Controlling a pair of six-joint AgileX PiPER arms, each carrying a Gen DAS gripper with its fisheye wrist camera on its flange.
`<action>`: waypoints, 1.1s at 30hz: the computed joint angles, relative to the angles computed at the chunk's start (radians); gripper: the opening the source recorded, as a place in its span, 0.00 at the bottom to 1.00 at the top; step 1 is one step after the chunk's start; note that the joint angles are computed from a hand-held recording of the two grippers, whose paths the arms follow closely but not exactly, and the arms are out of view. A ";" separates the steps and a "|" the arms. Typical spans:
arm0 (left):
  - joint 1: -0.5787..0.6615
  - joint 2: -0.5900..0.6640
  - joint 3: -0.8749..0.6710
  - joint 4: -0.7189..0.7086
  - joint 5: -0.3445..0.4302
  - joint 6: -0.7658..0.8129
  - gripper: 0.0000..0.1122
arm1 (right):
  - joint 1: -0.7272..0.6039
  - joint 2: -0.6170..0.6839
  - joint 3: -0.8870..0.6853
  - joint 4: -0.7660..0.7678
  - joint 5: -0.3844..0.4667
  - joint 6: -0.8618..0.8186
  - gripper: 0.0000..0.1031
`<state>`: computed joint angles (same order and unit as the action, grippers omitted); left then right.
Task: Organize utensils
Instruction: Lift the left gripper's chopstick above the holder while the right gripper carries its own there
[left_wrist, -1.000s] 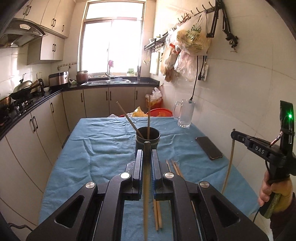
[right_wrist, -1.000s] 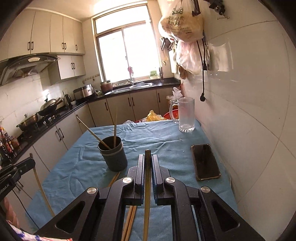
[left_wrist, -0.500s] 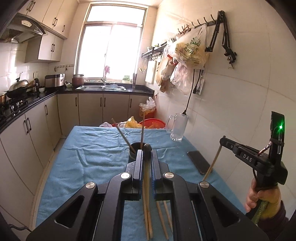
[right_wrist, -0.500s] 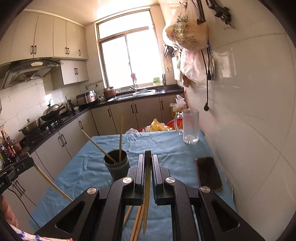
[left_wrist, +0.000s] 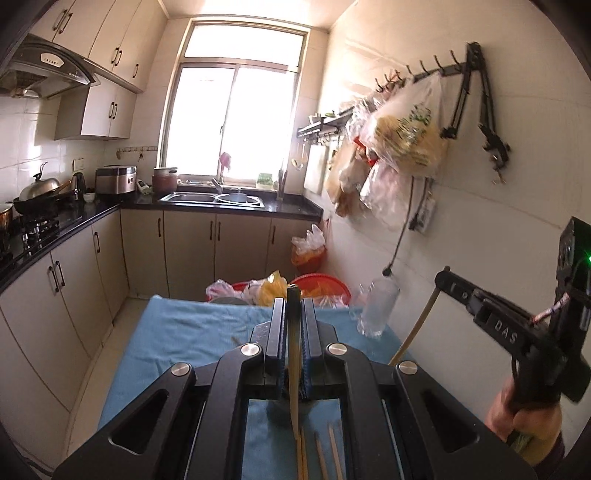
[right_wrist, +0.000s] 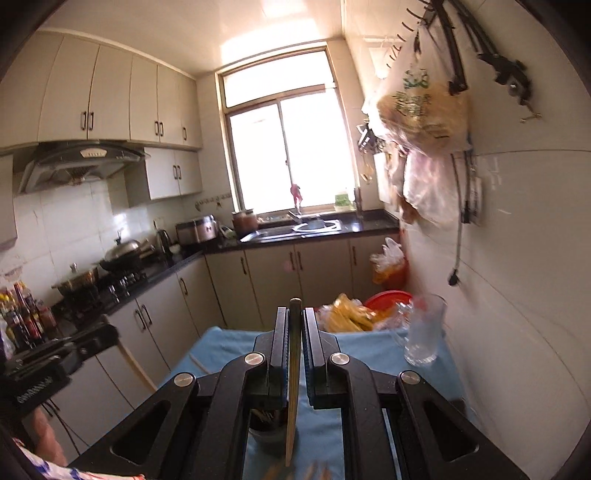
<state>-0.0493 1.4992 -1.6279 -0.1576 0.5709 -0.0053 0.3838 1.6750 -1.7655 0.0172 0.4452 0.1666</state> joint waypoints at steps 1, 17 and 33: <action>0.003 0.035 -0.051 0.000 0.017 -0.003 0.06 | 0.002 0.025 -0.036 -0.003 0.007 0.006 0.07; 0.019 0.498 -0.560 0.005 0.258 -0.070 0.06 | -0.014 0.465 -0.506 0.022 0.237 0.028 0.07; 0.031 0.348 -0.483 -0.056 0.178 0.016 0.06 | -0.008 0.456 -0.505 0.036 0.226 -0.001 0.07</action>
